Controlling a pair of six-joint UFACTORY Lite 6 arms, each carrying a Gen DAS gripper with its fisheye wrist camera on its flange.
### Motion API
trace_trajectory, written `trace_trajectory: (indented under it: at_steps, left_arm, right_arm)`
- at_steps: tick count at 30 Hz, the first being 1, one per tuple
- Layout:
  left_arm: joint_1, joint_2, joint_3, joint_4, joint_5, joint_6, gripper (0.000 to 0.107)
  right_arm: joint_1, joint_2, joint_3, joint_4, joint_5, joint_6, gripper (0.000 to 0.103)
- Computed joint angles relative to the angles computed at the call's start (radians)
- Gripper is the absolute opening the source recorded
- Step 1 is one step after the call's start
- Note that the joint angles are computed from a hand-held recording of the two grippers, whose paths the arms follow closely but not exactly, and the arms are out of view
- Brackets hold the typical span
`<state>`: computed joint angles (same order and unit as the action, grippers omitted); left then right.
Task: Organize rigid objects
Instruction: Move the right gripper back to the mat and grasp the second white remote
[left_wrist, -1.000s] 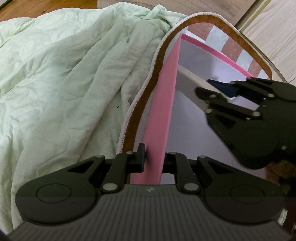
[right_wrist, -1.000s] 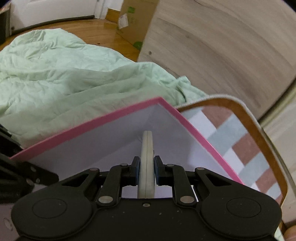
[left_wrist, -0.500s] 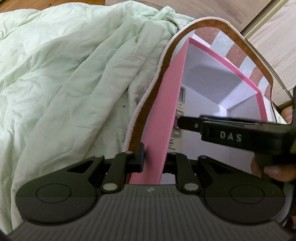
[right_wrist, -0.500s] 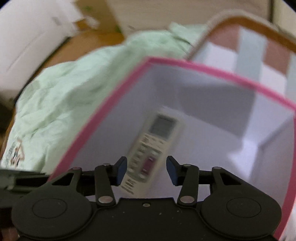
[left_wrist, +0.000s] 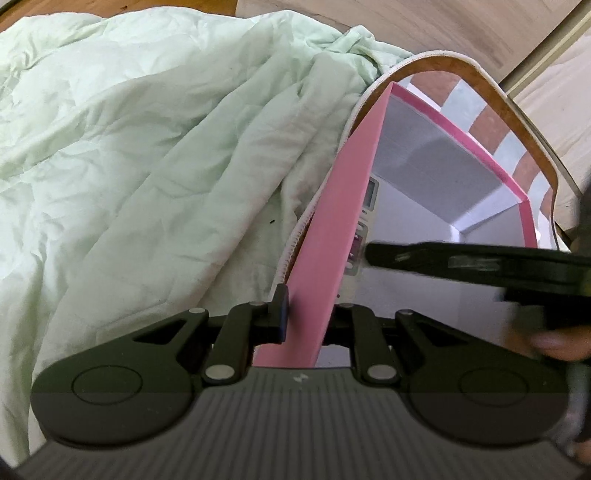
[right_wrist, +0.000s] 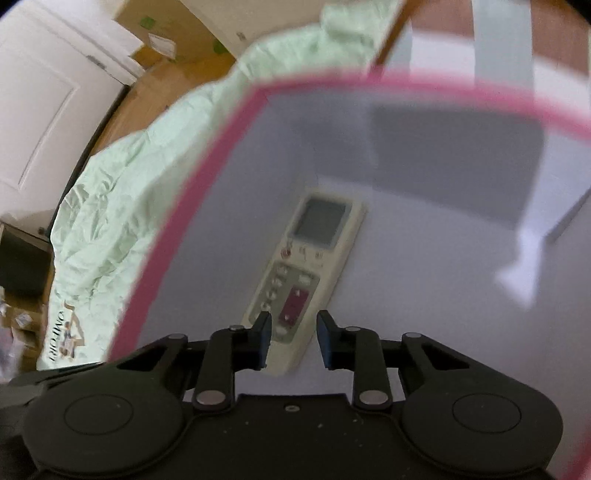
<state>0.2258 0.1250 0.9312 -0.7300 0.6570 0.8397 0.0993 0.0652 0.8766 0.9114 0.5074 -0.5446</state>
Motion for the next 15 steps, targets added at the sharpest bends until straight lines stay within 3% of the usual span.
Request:
trace_trajectory:
  at_steps: [4, 8, 12, 15]
  left_arm:
    - [-0.002, -0.004, -0.007, -0.001, -0.011, -0.005, 0.013]
    - [0.005, -0.007, -0.012, 0.005, -0.056, -0.016, 0.012]
    - [0.013, 0.009, 0.01, 0.022, -0.041, -0.032, 0.012]
    - [0.001, -0.013, -0.007, 0.042, -0.053, -0.047, 0.012]
  right_arm:
    - [-0.131, -0.311, -0.081, -0.074, 0.113, 0.016, 0.034]
    - [-0.412, -0.527, -0.119, -0.152, 0.267, -0.013, 0.035]
    - [-0.676, -0.513, -0.139, -0.158, 0.337, -0.138, 0.036]
    - [-0.763, -0.452, -0.188, -0.171, 0.285, -0.206, 0.037]
